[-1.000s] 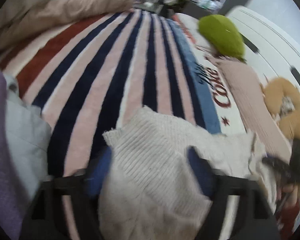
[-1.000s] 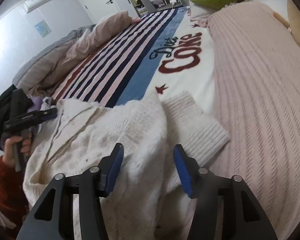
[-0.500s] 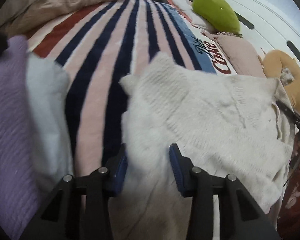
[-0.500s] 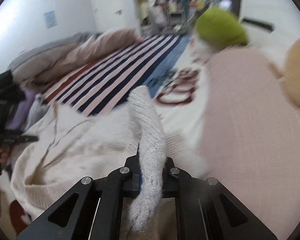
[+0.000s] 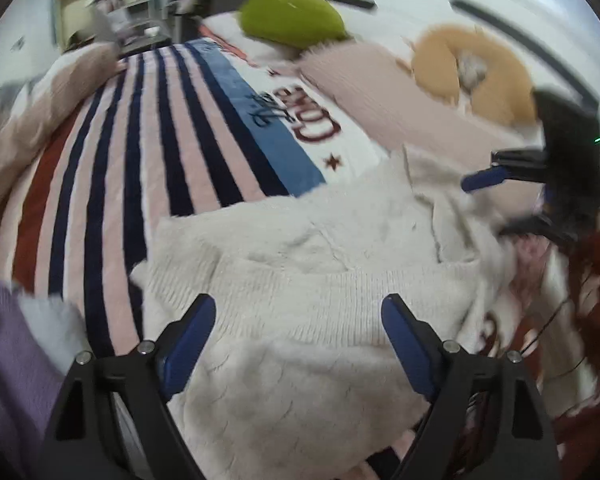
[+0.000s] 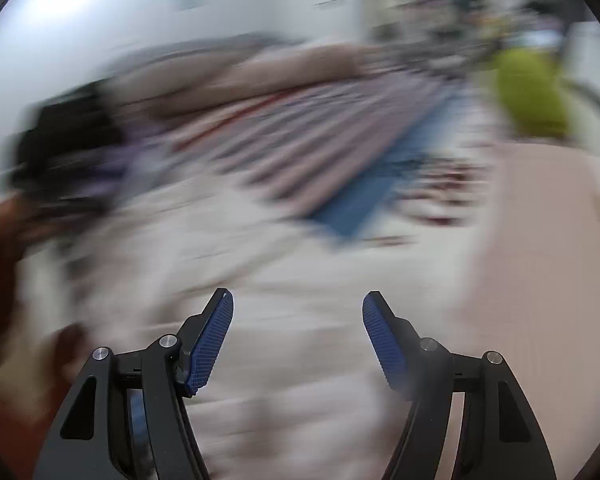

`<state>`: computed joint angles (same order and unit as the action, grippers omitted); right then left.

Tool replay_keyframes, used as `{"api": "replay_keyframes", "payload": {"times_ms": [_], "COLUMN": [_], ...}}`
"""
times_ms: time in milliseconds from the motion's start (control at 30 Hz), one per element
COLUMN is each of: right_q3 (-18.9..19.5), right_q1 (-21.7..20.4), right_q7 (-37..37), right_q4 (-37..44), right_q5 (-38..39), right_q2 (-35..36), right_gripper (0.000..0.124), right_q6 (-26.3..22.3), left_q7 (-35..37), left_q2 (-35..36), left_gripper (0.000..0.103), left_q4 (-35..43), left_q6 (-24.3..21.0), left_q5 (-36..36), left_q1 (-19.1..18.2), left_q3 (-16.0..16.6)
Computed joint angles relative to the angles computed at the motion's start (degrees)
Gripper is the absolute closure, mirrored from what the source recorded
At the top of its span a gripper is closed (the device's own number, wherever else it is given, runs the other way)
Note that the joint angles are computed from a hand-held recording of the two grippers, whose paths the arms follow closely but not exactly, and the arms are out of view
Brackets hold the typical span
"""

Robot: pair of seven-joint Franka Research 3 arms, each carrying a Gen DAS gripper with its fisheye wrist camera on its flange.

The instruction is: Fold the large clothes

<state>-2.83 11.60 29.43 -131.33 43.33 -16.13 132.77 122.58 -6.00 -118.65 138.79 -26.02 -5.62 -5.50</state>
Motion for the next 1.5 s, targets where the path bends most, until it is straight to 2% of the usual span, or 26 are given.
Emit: {"api": "replay_keyframes", "payload": {"times_ms": [67,133,167,200,233,333,467,567,633,733,800,867,933,1000,1033,1067,1100,1133,1167,1200,1233,1267,1333,1367,1467,1500], "right_q3": [1.2,2.2,2.1,2.4,3.1,3.9,5.1,5.1,6.2,6.9,6.1,5.6,5.3,4.5,3.9,3.6,4.0,6.4,6.8,5.7,2.7,1.7,2.2,3.5,4.3,5.4], "right_q1": [1.2,2.0,2.2,2.2,2.1,2.4,2.4,2.8,2.9,2.5,2.2,1.6,0.9,0.3,-0.2,-1.0,-2.2,-5.5,-6.7,-5.9,-3.2,-2.2,-1.9,-2.5,-3.5,-5.3], "right_q7": [-2.2,-1.4,-0.9,-0.6,-0.3,-0.3,5.5,8.5,12.7,21.2,22.3,22.4,19.7,17.5,16.9,18.8,22.9,28.3,31.2,31.2,27.5,21.9,19.8,23.6,29.7,35.5], "right_q4": [-0.4,0.3,1.7,2.3,2.3,0.3,-0.8,1.4,2.8,5.1,8.5,10.7,8.7,4.7,3.4,2.4,1.8,0.9,0.2,-0.2,-0.8,-1.5,-2.9,-3.9,-5.0,-5.8], "right_q5": [-1.6,-2.9,-3.0,-3.5,-5.2,-5.4,-7.2,-8.4,-12.8,-24.1,-24.5,-23.0,-19.9,-17.5,-17.5,-21.1,-27.1,-33.9,-36.8,-35.6,-30.4,-23.5,-21.6,-26.1,-30.3,-36.6], "right_q2": [0.4,2.5,4.6,5.8,6.5,6.2,5.7,8.0,10.4,14.6,17.4,19.0,16.7,12.5,11.0,10.0,9.9,9.7,9.8,9.7,9.4,9.1,9.0,9.2,8.4,8.2], "right_gripper": [0.061,0.061,0.063,0.084,0.121,0.121,0.122,0.122,0.122,0.122,0.120,0.108,0.078,0.062,0.059,0.058,0.056,0.055,0.054,0.054,0.057,0.065,0.109,0.112,0.120,0.121], "right_q6": [-1.6,-2.8,-5.4,-6.0,-5.2,0.7,14.0,18.0,21.2,22.9,16.9,12.1,12.9,16.3,16.4,16.1,16.2,16.7,17.0,16.5,16.1,15.5,17.6,20.4,24.5,27.1], "left_q7": [-2.5,-3.2,-3.1,-2.9,-2.3,0.3,-3.6,-3.2,-6.6,-19.3,-24.6,-21.4,-18.9,-16.4,-15.6,-14.8,-14.8,-15.7,-16.9,-17.4,-19.5,-20.7,-25.3,-29.8,-32.5,-35.0], "left_q2": [1.7,3.2,3.3,3.0,2.7,1.4,2.7,5.6,7.5,12.2,15.4,17.1,16.5,15.3,14.8,14.2,13.4,12.6,11.4,10.6,9.3,8.5,7.2,6.4,5.5,5.5], "left_gripper": [0.021,0.021,0.021,0.021,0.021,0.021,0.021,0.021,0.021,0.021,0.021,0.021,0.020,0.021,0.026,0.039,0.046,0.058,0.074,0.080,0.088,0.090,0.090,0.090,0.088,0.088], "left_q4": [1.4,2.3,2.1,1.4,0.8,-1.2,-0.6,1.7,2.6,5.9,8.6,9.8,8.2,6.2,5.5,4.6,3.5,2.5,0.8,-0.1,-1.7,-2.7,-4.8,-6.0,-7.5,-7.8], "left_q6": [-0.8,-1.0,-0.9,-0.5,-0.2,-0.4,1.2,2.2,5.5,7.3,4.7,1.6,2.8,4.2,4.6,5.2,6.2,7.3,9.3,10.4,12.6,14.0,17.2,19.3,21.2,21.7], "left_q5": [1.6,-0.9,-1.7,-2.5,-3.3,-5.5,-2.7,-5.1,-1.0,13.3,19.2,16.5,14.9,12.2,11.4,11.0,11.6,13.0,14.7,15.1,16.8,17.6,20.1,23.5,22.1,23.6], "left_q1": [0.0,0.1,0.3,0.6,0.9,1.4,2.2,2.7,3.1,3.4,3.9,5.9,6.9,7.8,7.9,7.9,7.6,7.1,6.5,6.3,5.9,5.6,5.5,5.6,6.1,6.4], "left_q3": [-0.5,-0.6,-0.7,-0.7,-0.6,-0.1,0.0,-0.1,-0.7,-0.8,-0.8,-2.4,-3.4,-4.0,-4.1,-4.2,-4.1,-3.8,-3.6,-3.5,-3.1,-2.8,-2.0,-1.4,-0.4,-0.1]}}
